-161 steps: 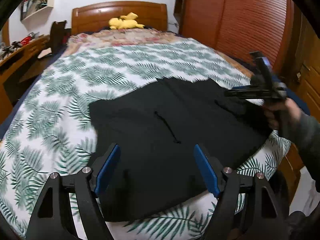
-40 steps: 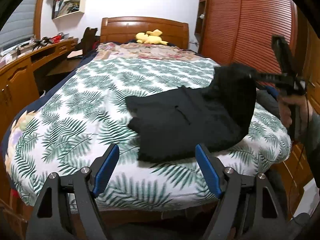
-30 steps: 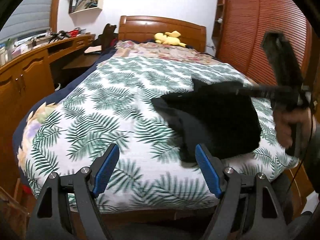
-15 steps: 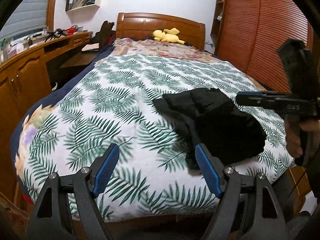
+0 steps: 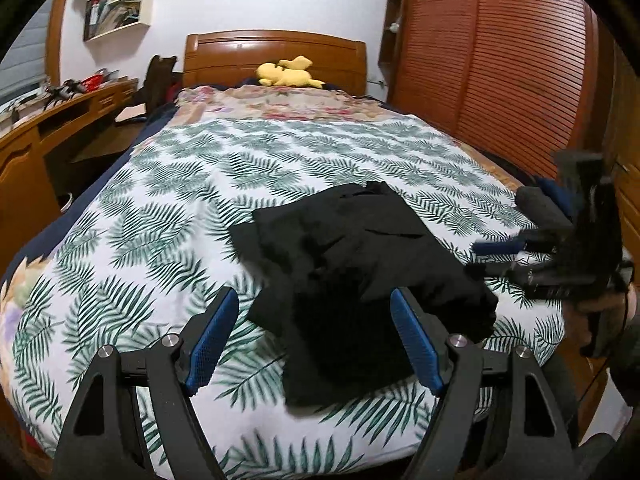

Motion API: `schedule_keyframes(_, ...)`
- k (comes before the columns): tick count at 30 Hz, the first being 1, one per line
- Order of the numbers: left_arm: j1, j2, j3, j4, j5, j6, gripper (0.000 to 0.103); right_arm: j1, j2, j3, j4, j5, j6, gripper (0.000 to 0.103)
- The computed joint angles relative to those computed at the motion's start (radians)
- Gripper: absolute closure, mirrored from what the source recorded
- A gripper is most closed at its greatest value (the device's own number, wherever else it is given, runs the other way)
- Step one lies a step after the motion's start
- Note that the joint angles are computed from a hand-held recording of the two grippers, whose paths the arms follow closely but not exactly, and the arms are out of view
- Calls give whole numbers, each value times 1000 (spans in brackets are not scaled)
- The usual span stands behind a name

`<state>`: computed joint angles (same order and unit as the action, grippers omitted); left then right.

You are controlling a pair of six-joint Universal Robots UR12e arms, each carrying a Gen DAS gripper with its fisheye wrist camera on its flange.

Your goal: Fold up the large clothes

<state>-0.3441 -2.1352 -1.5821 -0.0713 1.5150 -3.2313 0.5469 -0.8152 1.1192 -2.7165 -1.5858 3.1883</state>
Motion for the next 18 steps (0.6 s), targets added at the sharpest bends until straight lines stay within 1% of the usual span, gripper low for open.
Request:
schedule_keyframes(3,-6,-13,24,-31,-13,16,24,-2,9,-5,42,36,22,60)
schedule_keyframes(4,-8,-17,32,-47,-14,16,24,-1,12,-2,37,35,28,60)
schedule_keyframes(6,-12,-21,40,-67,-9,16,33,-2,9,18,1,34,28,60)
schedule_keyframes(7,-16,-24,48,-92,0,19,34,-4,8,25,-14,39,29,60)
schedule_keyframes(10,-23,-33,63,-140,14,25,41,-15,1,50,-50,80,46,60)
schedule_keyframes(13,-28,-38,67,-167,27,25,51,-22,-5,66,-72,107,43,60)
schedule_keyframes(14,-33,-41,71,-176,40,29,56,-24,-6,68,-73,114,42,60)
schedule_keyframes(16,-39,-44,75,-187,66,33,70,-29,-13,87,-86,128,40,59)
schedule_keyframes(17,-41,-45,76,-187,71,28,84,-31,-14,89,-87,136,39,60)
schedule_keyframes(18,-42,-45,75,-180,72,21,92,-35,-16,96,-91,144,36,60)
